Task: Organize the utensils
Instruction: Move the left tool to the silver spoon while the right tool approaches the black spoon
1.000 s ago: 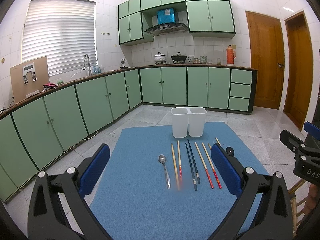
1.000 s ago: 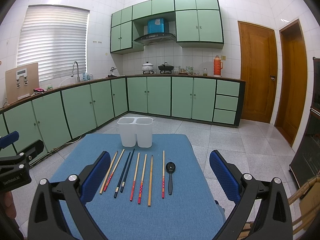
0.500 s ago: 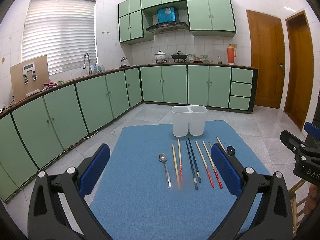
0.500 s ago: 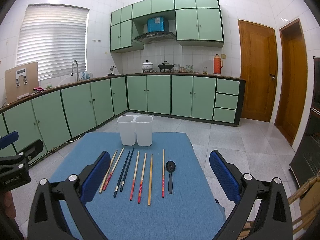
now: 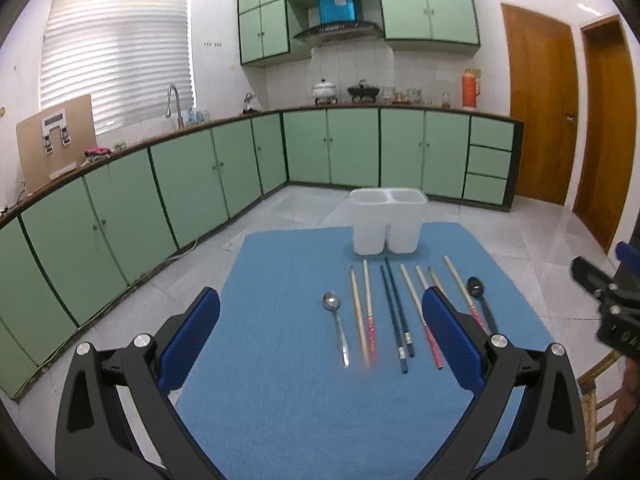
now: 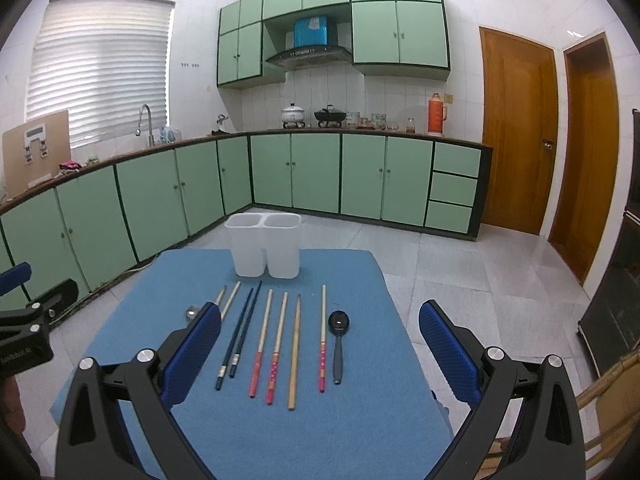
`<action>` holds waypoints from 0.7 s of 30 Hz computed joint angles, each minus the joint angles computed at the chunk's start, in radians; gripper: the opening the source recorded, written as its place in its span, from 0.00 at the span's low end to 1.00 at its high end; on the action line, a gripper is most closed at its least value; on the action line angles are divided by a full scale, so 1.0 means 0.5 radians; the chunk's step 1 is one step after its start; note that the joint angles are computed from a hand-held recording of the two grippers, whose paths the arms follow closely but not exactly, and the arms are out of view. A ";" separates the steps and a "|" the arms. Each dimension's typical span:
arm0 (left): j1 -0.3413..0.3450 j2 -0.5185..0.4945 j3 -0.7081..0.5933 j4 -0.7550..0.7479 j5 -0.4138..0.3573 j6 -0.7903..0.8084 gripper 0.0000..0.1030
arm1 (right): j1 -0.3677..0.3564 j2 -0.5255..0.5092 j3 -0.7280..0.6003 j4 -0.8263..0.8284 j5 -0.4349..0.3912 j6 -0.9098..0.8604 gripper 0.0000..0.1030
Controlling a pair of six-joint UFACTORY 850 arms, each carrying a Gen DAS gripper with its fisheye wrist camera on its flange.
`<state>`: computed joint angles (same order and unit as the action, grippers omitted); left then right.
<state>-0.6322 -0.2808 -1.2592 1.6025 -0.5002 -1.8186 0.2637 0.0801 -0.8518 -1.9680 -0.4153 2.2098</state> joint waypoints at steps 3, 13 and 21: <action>0.055 -0.098 -0.108 -0.171 0.021 0.190 0.95 | -0.052 -0.091 -0.070 0.016 0.018 -0.040 0.94; 0.225 -0.538 -0.633 -0.896 -0.033 1.035 0.95 | -0.263 -0.502 -0.432 0.270 0.240 -0.435 0.94; 0.313 -0.931 -1.132 -1.548 -0.083 1.753 0.95 | -0.377 -0.865 -0.768 1.093 0.437 -1.269 0.85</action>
<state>-0.4759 -0.7461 -1.8252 0.8283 -0.5417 -0.9419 0.0751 -0.3522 -1.2359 -1.4214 -0.1969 1.5751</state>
